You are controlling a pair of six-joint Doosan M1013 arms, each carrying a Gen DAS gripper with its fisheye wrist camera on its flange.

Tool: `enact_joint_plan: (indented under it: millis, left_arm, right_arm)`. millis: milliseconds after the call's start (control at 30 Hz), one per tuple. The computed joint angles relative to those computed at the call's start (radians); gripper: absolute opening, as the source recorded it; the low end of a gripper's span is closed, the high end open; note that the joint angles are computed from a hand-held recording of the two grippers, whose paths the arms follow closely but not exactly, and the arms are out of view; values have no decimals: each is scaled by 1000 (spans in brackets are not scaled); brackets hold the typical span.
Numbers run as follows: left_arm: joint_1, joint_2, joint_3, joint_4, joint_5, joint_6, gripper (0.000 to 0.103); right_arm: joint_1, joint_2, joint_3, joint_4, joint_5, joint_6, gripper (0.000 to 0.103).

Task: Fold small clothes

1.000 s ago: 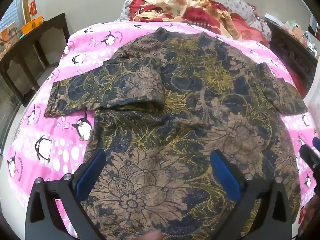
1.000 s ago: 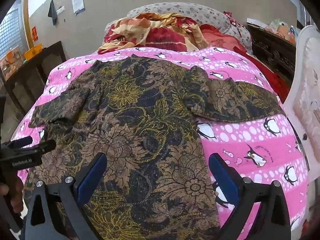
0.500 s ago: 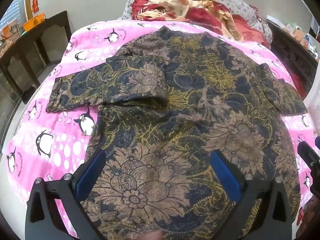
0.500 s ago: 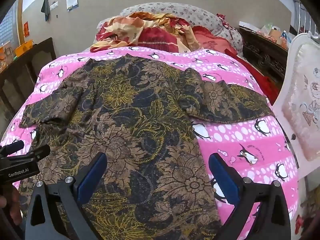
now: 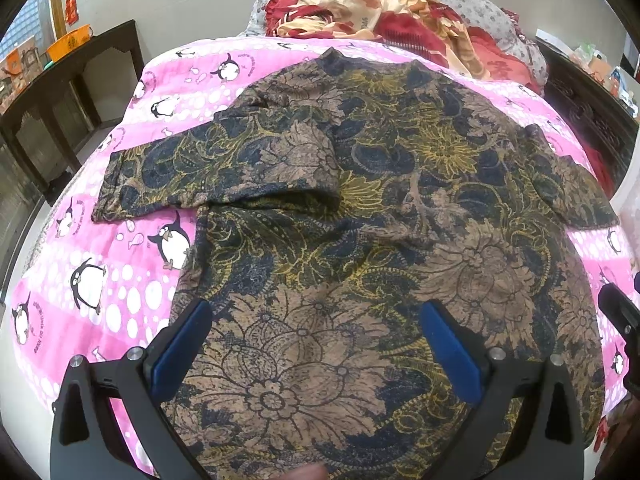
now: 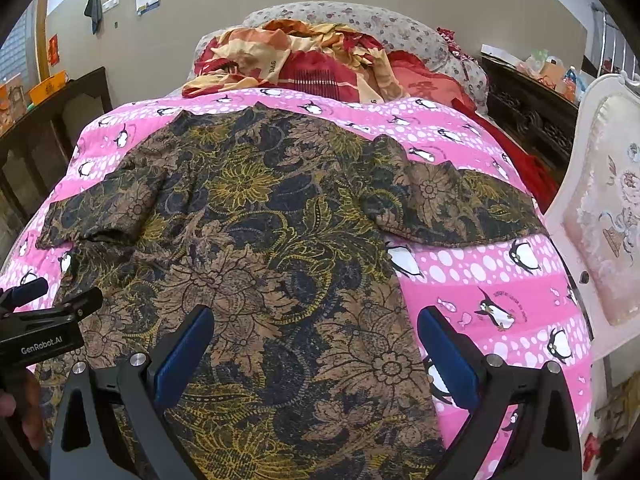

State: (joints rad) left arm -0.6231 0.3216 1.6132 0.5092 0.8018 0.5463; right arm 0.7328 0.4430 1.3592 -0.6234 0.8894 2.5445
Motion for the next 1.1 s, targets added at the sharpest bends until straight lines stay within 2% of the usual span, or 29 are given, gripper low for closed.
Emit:
enact_joint_plan:
  millis: [500,1100]
  left_arm:
    - [5,4,9,-18,-7,6,103]
    - [-1,4,13,-11,-7,3,103]
  right_arm:
    - [9,26,-34,31,23,-49,103]
    - [12,14,-23,28,-1,-35,103]
